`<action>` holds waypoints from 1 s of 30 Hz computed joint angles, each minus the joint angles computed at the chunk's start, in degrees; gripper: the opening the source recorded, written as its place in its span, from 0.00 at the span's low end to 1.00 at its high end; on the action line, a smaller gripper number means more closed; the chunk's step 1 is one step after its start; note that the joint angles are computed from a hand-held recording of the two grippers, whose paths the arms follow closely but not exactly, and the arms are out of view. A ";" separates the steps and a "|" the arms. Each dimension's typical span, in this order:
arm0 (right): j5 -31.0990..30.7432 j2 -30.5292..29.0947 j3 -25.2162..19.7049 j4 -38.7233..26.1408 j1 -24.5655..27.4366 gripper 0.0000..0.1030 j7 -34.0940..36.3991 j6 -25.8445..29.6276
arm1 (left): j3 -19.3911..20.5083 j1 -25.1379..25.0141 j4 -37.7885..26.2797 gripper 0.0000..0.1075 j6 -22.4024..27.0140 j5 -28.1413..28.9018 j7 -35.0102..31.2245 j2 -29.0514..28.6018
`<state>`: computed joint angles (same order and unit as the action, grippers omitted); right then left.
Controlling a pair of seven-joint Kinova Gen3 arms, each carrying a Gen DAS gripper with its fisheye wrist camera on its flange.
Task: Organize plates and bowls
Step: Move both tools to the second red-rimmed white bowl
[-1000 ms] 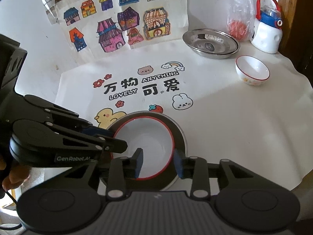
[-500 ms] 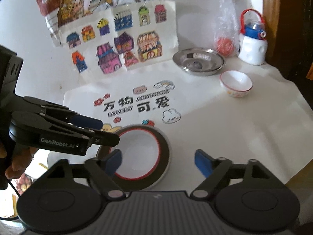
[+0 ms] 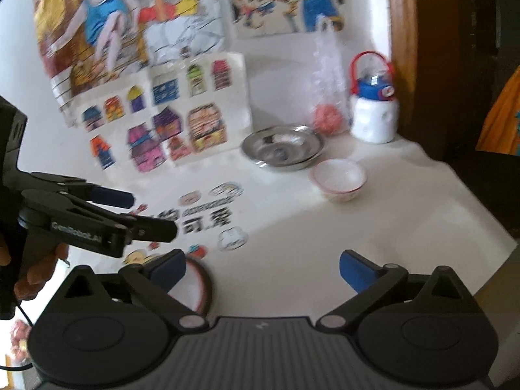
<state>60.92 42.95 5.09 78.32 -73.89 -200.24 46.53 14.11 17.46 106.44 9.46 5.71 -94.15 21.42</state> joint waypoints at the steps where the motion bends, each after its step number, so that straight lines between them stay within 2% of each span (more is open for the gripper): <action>1: 0.42 -0.07 0.70 0.65 -0.05 1.00 -1.32 0.16 | -0.91 1.05 -0.85 0.91 0.01 -0.38 0.38 0.43; 6: 3.41 -0.16 2.42 3.82 1.74 1.00 -8.46 0.11 | -8.04 8.31 -7.39 0.95 1.03 -2.74 5.33 4.17; 10: 5.57 0.68 2.70 5.30 4.71 1.00 -12.63 -0.47 | -11.08 11.31 -15.26 0.95 4.57 -4.51 9.59 9.13; 17: 10.46 2.15 3.39 8.16 10.59 1.00 -21.64 -6.98 | -12.19 12.70 -29.59 0.95 11.17 -6.82 15.27 18.81; 22: 16.32 3.47 4.64 9.60 14.81 1.00 -29.92 -14.74 | -11.19 12.40 -38.77 0.95 14.79 -7.02 17.64 25.05; 30: 18.60 6.89 4.53 6.57 19.26 0.99 -30.50 -19.67 | -9.74 12.02 -50.79 0.94 21.53 -5.87 19.87 32.63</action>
